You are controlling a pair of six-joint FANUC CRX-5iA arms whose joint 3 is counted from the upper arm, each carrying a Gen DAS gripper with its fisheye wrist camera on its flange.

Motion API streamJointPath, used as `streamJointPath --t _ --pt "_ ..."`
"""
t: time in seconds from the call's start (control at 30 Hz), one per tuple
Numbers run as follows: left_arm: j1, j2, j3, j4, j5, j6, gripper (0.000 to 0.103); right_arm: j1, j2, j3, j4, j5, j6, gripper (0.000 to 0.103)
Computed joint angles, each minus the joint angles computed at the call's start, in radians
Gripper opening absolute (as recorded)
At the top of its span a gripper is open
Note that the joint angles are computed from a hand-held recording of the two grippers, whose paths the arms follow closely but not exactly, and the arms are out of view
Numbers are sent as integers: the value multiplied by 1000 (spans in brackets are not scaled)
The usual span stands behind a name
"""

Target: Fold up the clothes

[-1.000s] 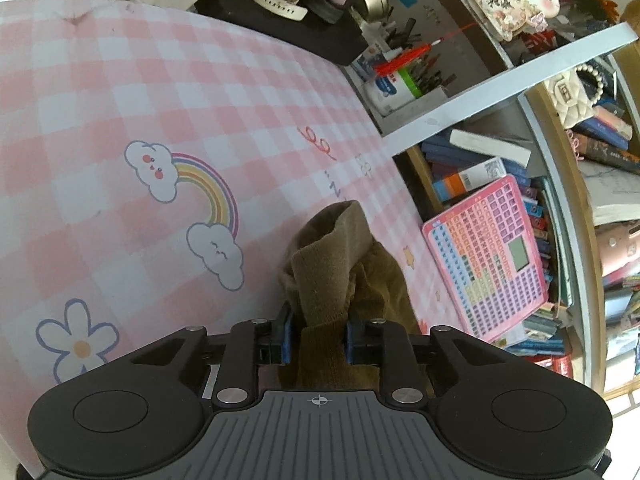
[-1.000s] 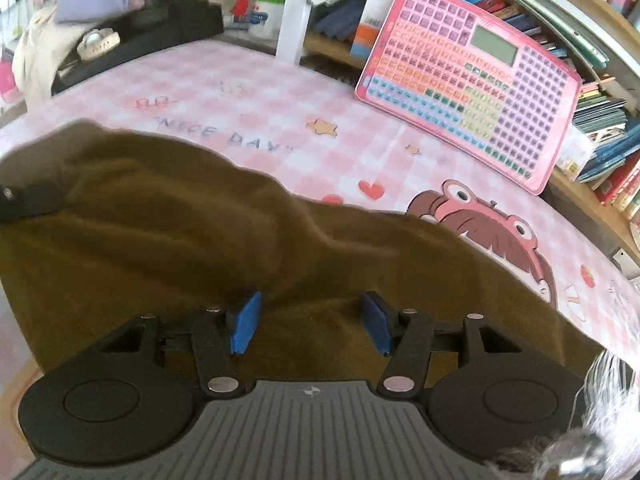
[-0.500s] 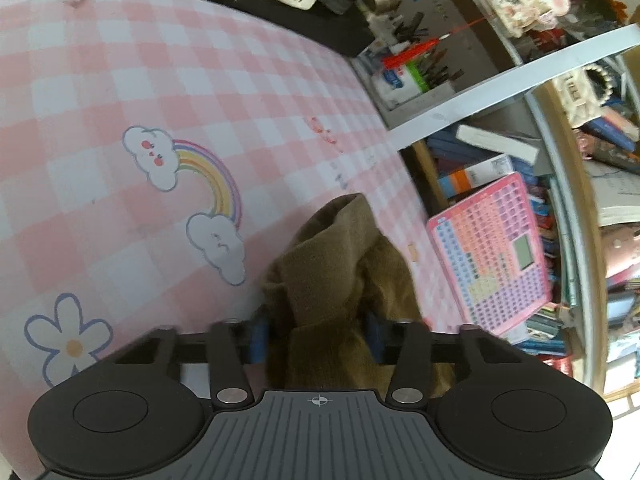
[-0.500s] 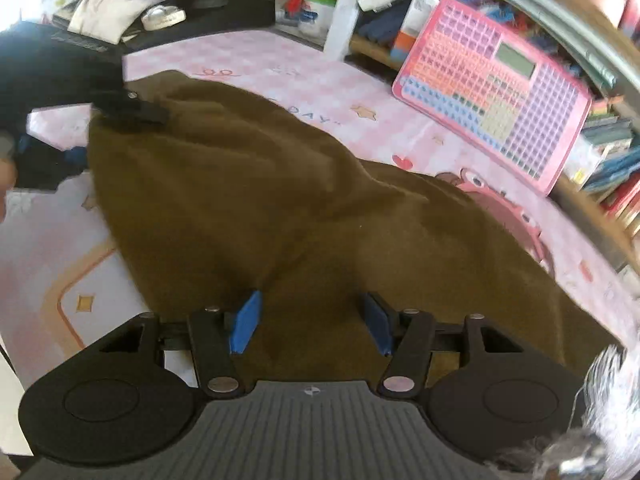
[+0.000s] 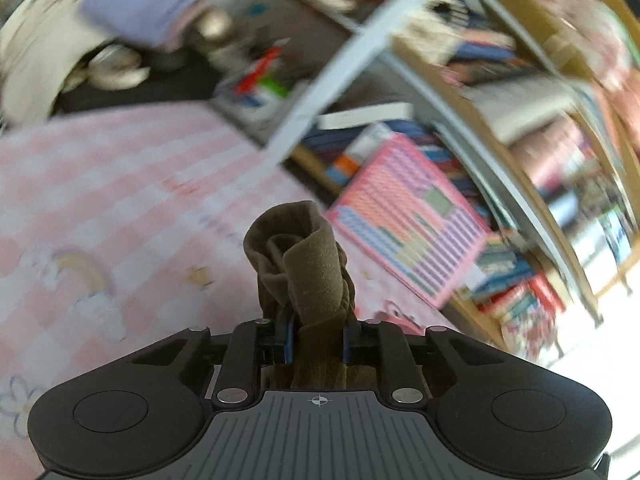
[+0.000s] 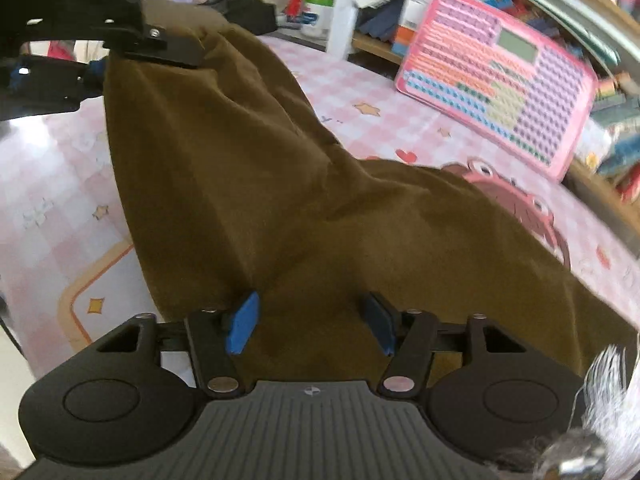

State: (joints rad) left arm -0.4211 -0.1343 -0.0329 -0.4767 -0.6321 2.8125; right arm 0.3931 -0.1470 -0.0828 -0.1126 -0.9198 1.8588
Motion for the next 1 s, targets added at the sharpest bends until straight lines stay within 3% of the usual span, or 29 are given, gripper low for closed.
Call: streamJointPath --t 0.27,0.53,0.63,0.67,0.73,0.8,0.87,1.0 --pt "-137 136 229 -80 -160 -255 19 -211 -2 65 -90 -44 -80 63" --pt "-236 331 465 -64 -340 -403 21 -417 9 118 -249 -139 9 63" --pt "-250 419 563 16 -424 -494 44 -475 23 140 -304 -186 57 64" --pt "-235 442 577 99 -417 -527 57 -492 38 154 -320 -214 64 65" --pt "-202 452 541 285 -325 -597 59 -523 70 186 -348 -273 74 65" --pt "-201 432 482 364 -218 -651 64 -541 100 211 -362 -325 74 65" --pt "-222 411 469 315 -197 -626 67 -564 117 231 -395 -361 94 66" --pt "-244 341 439 109 -261 -312 67 -647 197 342 -560 -522 88 67"
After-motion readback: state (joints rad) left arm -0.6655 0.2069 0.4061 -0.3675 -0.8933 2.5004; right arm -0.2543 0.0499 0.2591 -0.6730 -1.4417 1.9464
